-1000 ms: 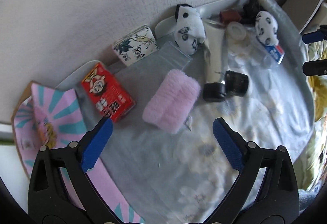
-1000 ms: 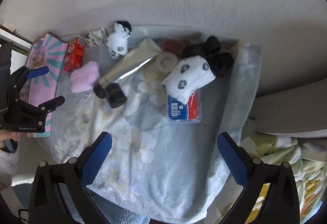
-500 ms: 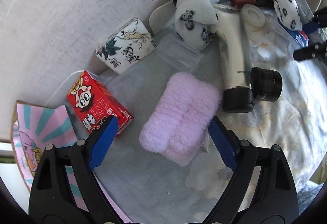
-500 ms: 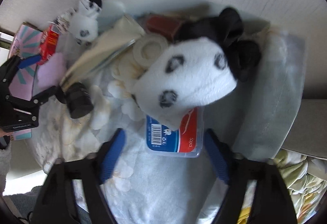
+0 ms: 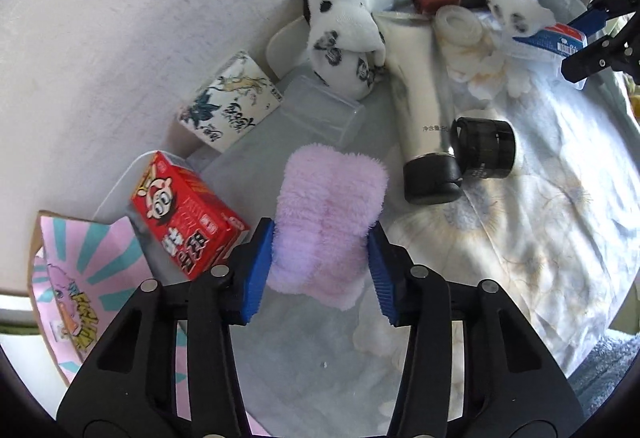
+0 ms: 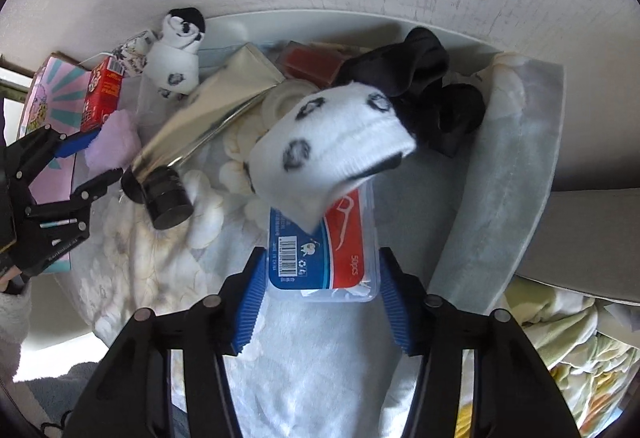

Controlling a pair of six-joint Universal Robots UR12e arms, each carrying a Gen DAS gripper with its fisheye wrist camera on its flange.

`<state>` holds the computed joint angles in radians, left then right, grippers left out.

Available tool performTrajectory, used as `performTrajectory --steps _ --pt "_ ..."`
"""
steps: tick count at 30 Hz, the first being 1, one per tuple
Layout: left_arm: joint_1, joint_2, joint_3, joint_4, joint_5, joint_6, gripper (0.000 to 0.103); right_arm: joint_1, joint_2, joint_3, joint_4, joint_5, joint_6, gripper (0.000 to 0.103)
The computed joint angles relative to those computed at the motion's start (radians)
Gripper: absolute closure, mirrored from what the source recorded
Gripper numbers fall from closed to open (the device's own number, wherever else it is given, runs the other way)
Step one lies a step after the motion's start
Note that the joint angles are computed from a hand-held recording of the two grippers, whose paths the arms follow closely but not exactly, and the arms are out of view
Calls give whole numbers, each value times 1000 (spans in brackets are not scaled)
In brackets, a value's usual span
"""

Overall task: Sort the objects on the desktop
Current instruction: 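Grasp the second pink sock with the left tool while the right tool grasps the toothpick box, then carry the pink sock and toothpick box over the cardboard box with both tools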

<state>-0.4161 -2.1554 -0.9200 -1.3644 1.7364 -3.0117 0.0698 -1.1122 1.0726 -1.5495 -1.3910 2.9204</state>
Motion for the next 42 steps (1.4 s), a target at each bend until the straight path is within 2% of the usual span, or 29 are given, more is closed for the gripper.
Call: performTrajectory --steps 2,13,15,19,26,30,42 --pt "3 12 -9 -1 -6 -5 68 2 -9 5 -4 -8 -9 53" --pt "21 87 -77 24 -62 -39 72 6 -34 1 -10 -22 -5 53" --pt "21 91 -67 14 -68 -44 72 9 -35 -9 -7 -27 -6 53" --pt "30 30 58 -36 -81 -54 73 19 -31 -36 -4 -37 -13 53" --pt "28 49 75 -46 -62 -42 73 43 -26 -78 4 -47 -22 53" --pt "38 69 77 -58 -86 -71 73 62 -20 -107 18 -49 -31 53" --pt "76 178 -38 -5 -65 -143 73 125 49 -273 117 -26 -77 53"
